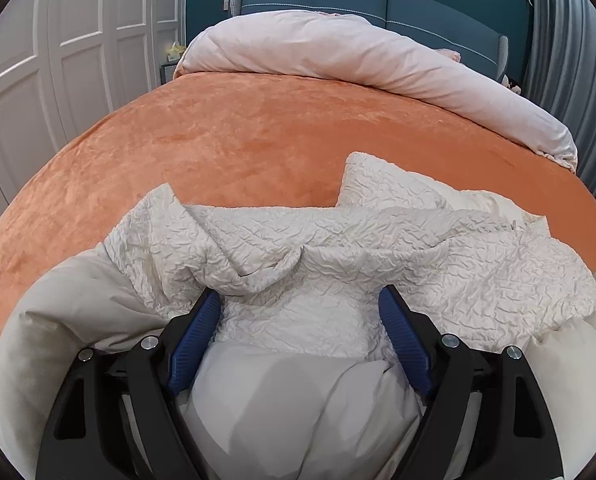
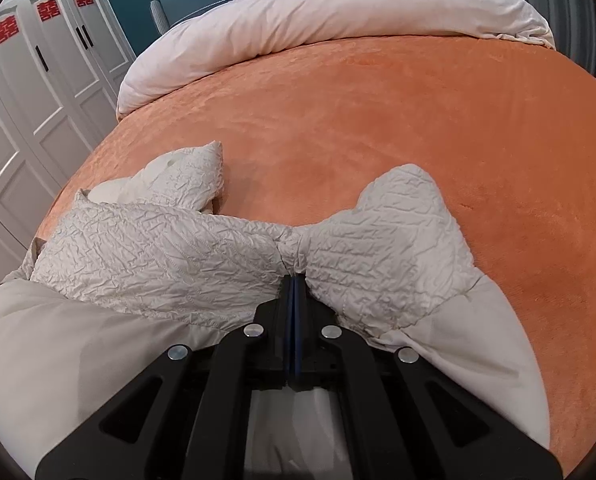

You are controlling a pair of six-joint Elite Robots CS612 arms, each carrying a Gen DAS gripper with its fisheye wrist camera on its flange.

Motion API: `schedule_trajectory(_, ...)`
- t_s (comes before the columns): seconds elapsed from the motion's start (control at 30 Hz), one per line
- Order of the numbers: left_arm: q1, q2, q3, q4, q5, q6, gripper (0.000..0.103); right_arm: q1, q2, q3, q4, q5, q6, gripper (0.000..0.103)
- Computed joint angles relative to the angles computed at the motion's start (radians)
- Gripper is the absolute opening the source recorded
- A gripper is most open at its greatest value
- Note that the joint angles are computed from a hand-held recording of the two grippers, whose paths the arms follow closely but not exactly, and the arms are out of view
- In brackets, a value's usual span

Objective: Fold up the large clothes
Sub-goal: 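Grasp the jacket hem with both tools and lift it toward the collar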

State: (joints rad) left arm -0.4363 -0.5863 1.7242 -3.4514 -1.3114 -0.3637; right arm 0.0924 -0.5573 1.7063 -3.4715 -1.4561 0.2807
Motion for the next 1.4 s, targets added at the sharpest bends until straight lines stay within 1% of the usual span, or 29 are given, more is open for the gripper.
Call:
schedule_trajectory(0.1, 0.000, -0.009, -0.001, 0.031, -0.002, -0.001, 0.080, 0.005, -0.013, 0.000, 0.034, -0.021, -0.011, 0.000)
schedule_trajectory(0.13, -0.001, -0.022, 0.002, 0.058, -0.001, -0.001, 0.080, 0.012, -0.026, 0.001, 0.062, -0.047, -0.024, 0.000)
schedule_trajectory(0.17, -0.003, -0.036, 0.008, 0.088, 0.009, 0.000, 0.079, 0.024, -0.044, 0.006, 0.094, -0.098, -0.035, 0.000)
schedule_trajectory(0.2, -0.010, -0.064, 0.024, 0.133, 0.023, -0.001, 0.077, 0.038, -0.063, 0.016, 0.104, -0.145, -0.040, 0.006)
schedule_trajectory(0.23, -0.015, -0.088, 0.046, 0.136, 0.019, -0.002, 0.077, 0.053, -0.093, 0.044, 0.073, -0.159, -0.046, 0.007)
schedule_trajectory(0.27, -0.017, -0.106, 0.070, 0.102, -0.004, -0.001, 0.077, 0.057, -0.104, 0.059, 0.038, -0.143, -0.050, 0.007)
schedule_trajectory(0.3, -0.022, -0.120, 0.091, 0.070, -0.022, -0.005, 0.077, 0.066, -0.119, 0.076, 0.001, -0.128, -0.057, 0.011)
schedule_trajectory(0.33, -0.031, -0.140, 0.120, 0.030, -0.040, -0.008, 0.078, 0.084, -0.132, 0.084, -0.024, -0.138, -0.071, 0.012)
schedule_trajectory(0.37, -0.039, -0.150, 0.135, 0.002, -0.046, -0.010, 0.078, 0.098, -0.137, 0.082, -0.033, -0.150, -0.082, 0.015)
schedule_trajectory(0.43, -0.062, -0.160, 0.152, -0.031, -0.046, -0.012, 0.084, 0.127, -0.135, 0.061, -0.019, -0.165, -0.109, 0.015)
schedule_trajectory(0.5, -0.080, -0.149, 0.144, -0.024, -0.039, -0.003, 0.084, 0.150, -0.117, 0.029, 0.012, -0.177, -0.127, 0.015)
schedule_trajectory(0.53, -0.087, -0.139, 0.136, -0.015, -0.021, -0.001, 0.084, 0.155, -0.108, 0.018, 0.030, -0.180, -0.129, 0.015)
schedule_trajectory(0.6, -0.091, -0.120, 0.121, 0.021, -0.011, -0.023, 0.084, 0.162, -0.085, -0.002, 0.062, -0.185, -0.122, 0.015)
schedule_trajectory(0.63, -0.088, -0.105, 0.115, 0.016, -0.024, -0.040, 0.086, 0.159, -0.071, -0.004, 0.053, -0.174, -0.109, 0.015)
schedule_trajectory(0.7, -0.090, -0.083, 0.117, -0.047, -0.019, -0.043, 0.087, 0.151, -0.052, -0.003, 0.028, -0.143, -0.087, 0.015)
schedule_trajectory(0.73, -0.093, -0.075, 0.116, -0.062, -0.010, -0.036, 0.088, 0.151, -0.045, -0.002, 0.013, -0.145, -0.086, 0.015)
schedule_trajectory(0.77, -0.097, -0.069, 0.115, -0.071, 0.003, -0.027, 0.088, 0.155, -0.037, -0.007, 0.009, -0.153, -0.087, 0.015)
schedule_trajectory(0.87, -0.119, -0.044, 0.108, -0.097, 0.081, 0.001, 0.090, 0.168, -0.016, -0.022, -0.003, -0.192, -0.097, 0.015)
schedule_trajectory(0.97, -0.115, -0.029, 0.105, -0.125, 0.072, -0.002, 0.090, 0.165, 0.001, -0.021, -0.040, -0.183, -0.088, 0.015)
schedule_trajectory(1.03, -0.115, -0.018, 0.105, -0.145, 0.076, -0.003, 0.090, 0.167, 0.013, -0.025, -0.062, -0.195, -0.087, 0.015)
schedule_trajectory(1.27, -0.112, -0.005, 0.098, -0.148, 0.073, -0.009, 0.089, 0.178, 0.023, -0.042, -0.056, -0.230, -0.088, 0.014)
schedule_trajectory(1.33, -0.112, -0.010, 0.096, -0.131, 0.074, -0.010, 0.089, 0.176, 0.018, -0.042, -0.041, -0.226, -0.089, 0.014)
schedule_trajectory(1.4, -0.112, -0.026, 0.097, -0.087, 0.072, -0.007, 0.090, 0.170, 0.000, -0.043, 0.014, -0.204, -0.090, 0.014)
